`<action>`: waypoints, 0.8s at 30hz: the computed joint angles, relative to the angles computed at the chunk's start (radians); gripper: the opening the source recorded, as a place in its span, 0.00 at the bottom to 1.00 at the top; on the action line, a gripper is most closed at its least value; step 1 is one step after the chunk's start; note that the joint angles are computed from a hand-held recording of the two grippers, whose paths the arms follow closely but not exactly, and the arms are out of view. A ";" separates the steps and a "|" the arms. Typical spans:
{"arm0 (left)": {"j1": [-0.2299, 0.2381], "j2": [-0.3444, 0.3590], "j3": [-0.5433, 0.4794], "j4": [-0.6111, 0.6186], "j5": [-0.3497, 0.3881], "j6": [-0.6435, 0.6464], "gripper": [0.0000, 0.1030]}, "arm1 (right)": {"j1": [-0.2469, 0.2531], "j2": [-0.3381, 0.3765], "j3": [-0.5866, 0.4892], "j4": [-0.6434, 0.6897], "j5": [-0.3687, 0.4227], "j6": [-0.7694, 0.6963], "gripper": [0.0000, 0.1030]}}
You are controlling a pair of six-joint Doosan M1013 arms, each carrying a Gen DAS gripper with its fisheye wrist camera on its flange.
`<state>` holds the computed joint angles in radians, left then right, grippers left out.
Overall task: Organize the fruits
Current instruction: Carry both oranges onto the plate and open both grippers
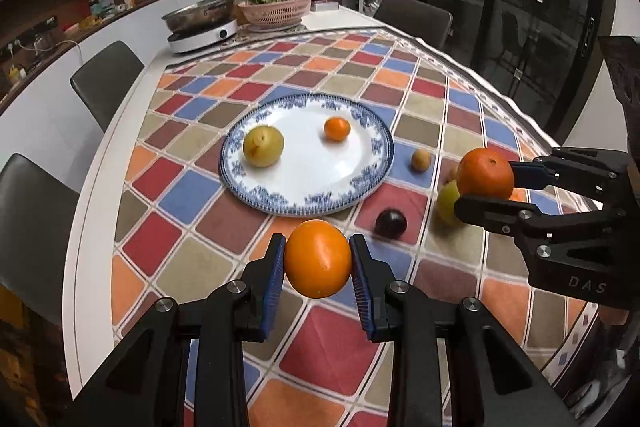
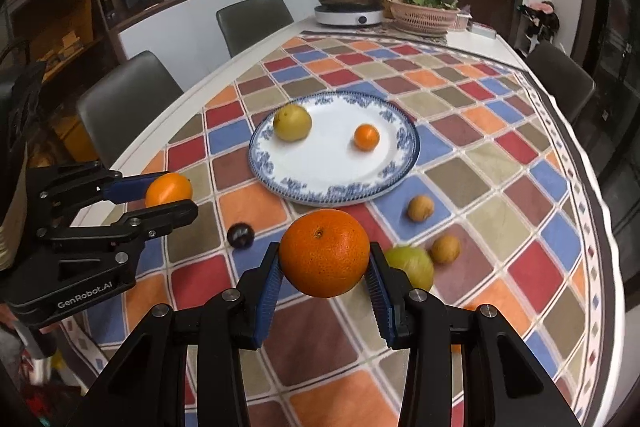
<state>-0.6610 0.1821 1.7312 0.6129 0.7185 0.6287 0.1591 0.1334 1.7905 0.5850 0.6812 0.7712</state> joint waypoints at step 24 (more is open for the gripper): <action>0.154 0.145 -0.206 -0.162 -0.005 0.205 0.31 | 0.026 0.223 -0.327 -0.052 0.136 0.062 0.41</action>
<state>-0.5068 0.3266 1.5252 0.4511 0.7132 0.8340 0.1848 0.3564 1.4636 0.5331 0.8168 0.8335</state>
